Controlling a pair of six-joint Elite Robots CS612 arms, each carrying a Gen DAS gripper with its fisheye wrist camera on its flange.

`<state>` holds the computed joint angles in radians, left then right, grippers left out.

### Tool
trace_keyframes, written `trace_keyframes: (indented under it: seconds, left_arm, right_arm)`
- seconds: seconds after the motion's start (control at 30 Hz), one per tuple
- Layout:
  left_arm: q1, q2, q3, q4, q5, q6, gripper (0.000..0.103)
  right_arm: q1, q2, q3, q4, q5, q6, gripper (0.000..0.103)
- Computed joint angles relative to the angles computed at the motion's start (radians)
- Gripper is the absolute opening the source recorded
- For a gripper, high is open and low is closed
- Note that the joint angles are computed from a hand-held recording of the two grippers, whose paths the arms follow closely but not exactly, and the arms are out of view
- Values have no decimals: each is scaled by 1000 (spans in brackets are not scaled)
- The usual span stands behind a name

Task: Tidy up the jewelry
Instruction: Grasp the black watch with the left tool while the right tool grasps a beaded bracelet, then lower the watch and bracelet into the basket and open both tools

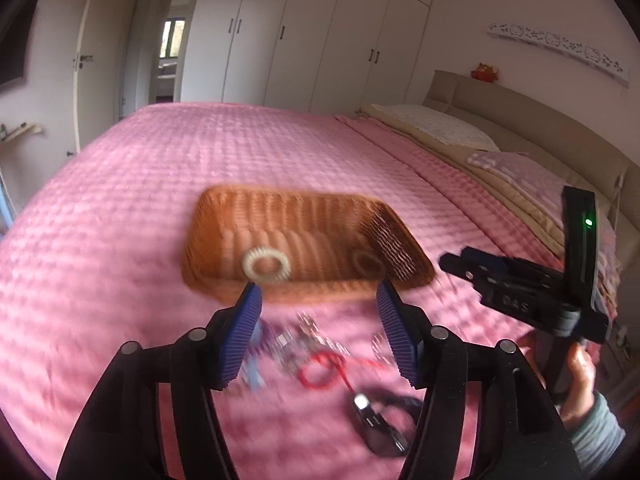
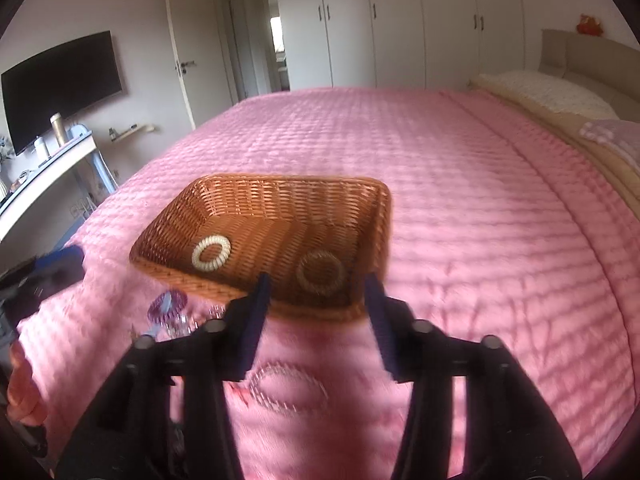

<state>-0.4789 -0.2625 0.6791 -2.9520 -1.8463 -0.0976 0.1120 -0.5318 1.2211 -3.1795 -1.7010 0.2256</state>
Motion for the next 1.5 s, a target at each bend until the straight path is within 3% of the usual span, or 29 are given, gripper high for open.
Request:
trace_keyframes:
  seconds: [0.07,0.2,0.33,0.53,0.63,0.73,0.93,1.13,1.27,1.33,1.4,1.5]
  left_arm:
    - [-9,-35,90,-8,-5,-2,58]
    - [-27,-58,172,14,2,-2,58]
    - [-36,-56,187,64,-9,-18,58]
    - [-53,-51,180,118,34,-9,55]
    - [-55,-49,178,142,46,3,40]
    - [-47,-45,171,154,2,4,28]
    - [-36,-54,184,139,-4,32,13]
    - [-25,-72,220,103,33,21,12]
    - [-19,-81,243,73,99,15,12]
    - [-13,-76,236,67,96,5,13]
    - [-14,-72,228,71,101,6,16]
    - [-22,-72,236,57,130,19,30]
  right_arm:
    - [-1,-1,31,-22,17,12,47]
    - [2,20,30,29,19,29,47]
    - [7,37,4,116,15,36,40]
    - [12,55,-37,220,4,22,30]
    - [13,57,-42,237,6,21,20]
    - [18,57,-46,256,-2,23,11]
    - [30,39,-17,255,-29,69,8]
    - [33,7,53,205,-24,123,7]
    - [33,2,67,196,-15,124,7]
    - [33,2,65,200,-10,115,9]
    - [32,7,50,215,-6,109,16]
    - [33,20,20,237,-17,97,23]
